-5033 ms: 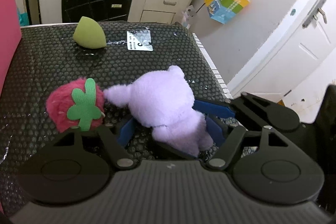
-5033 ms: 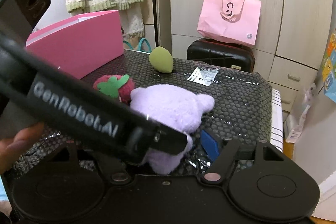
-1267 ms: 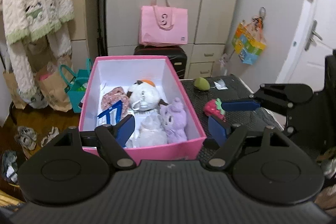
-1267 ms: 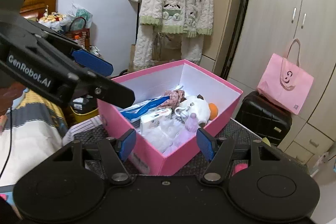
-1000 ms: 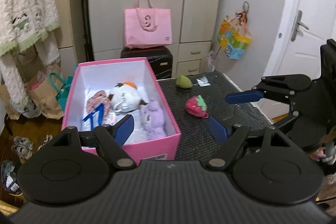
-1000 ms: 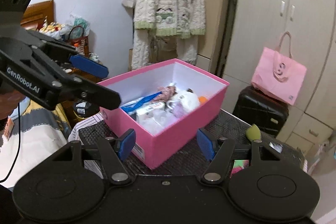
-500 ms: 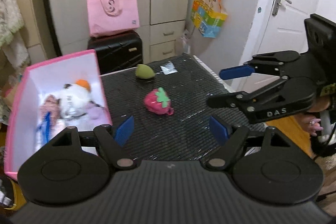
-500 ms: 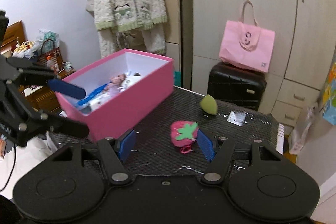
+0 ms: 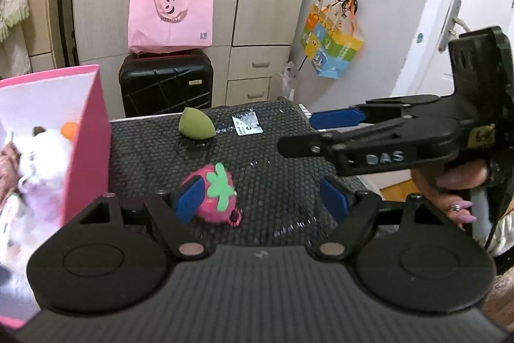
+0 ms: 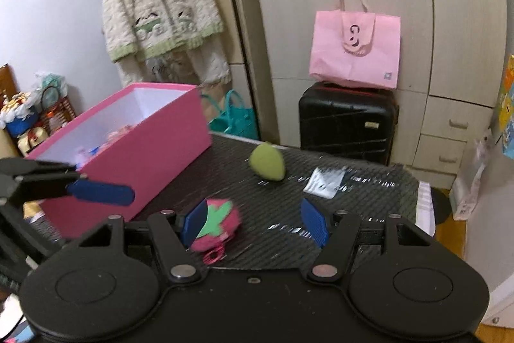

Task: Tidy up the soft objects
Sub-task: 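Move the left gripper to the pink strawberry plush while the right gripper approaches the green sponge, then grasp the strawberry plush with the left gripper while the right gripper grasps the green sponge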

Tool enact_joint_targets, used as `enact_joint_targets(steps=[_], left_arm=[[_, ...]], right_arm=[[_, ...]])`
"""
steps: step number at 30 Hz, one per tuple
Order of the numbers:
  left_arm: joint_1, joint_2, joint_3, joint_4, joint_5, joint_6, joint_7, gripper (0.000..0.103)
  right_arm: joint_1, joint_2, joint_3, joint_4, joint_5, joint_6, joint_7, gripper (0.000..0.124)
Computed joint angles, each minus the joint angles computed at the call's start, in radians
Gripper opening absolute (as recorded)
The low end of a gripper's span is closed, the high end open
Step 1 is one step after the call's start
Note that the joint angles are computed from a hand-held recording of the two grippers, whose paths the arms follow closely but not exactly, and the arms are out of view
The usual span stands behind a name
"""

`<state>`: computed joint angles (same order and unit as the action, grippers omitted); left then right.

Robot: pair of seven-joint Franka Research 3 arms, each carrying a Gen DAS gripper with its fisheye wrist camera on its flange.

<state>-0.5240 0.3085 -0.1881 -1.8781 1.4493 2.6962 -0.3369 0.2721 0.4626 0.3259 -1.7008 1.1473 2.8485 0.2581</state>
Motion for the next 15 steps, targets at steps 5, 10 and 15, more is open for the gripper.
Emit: enact_joint_targets(steps=[5, 10, 15], left_arm=[[-0.031, 0.099, 0.021, 0.088, -0.022, -0.127, 0.043, 0.078], [-0.053, 0.166, 0.051, 0.138, -0.076, -0.184, 0.081, 0.077], [-0.063, 0.199, 0.071, 0.164, -0.12, -0.205, 0.102, 0.076]], right_arm=[[-0.002, 0.153, 0.008, 0.169, -0.045, -0.018, -0.024, 0.07], [0.003, 0.274, 0.005, 0.335, -0.192, -0.121, 0.025, 0.07], [0.032, 0.411, -0.002, 0.536, -0.337, -0.251, 0.098, 0.066]])
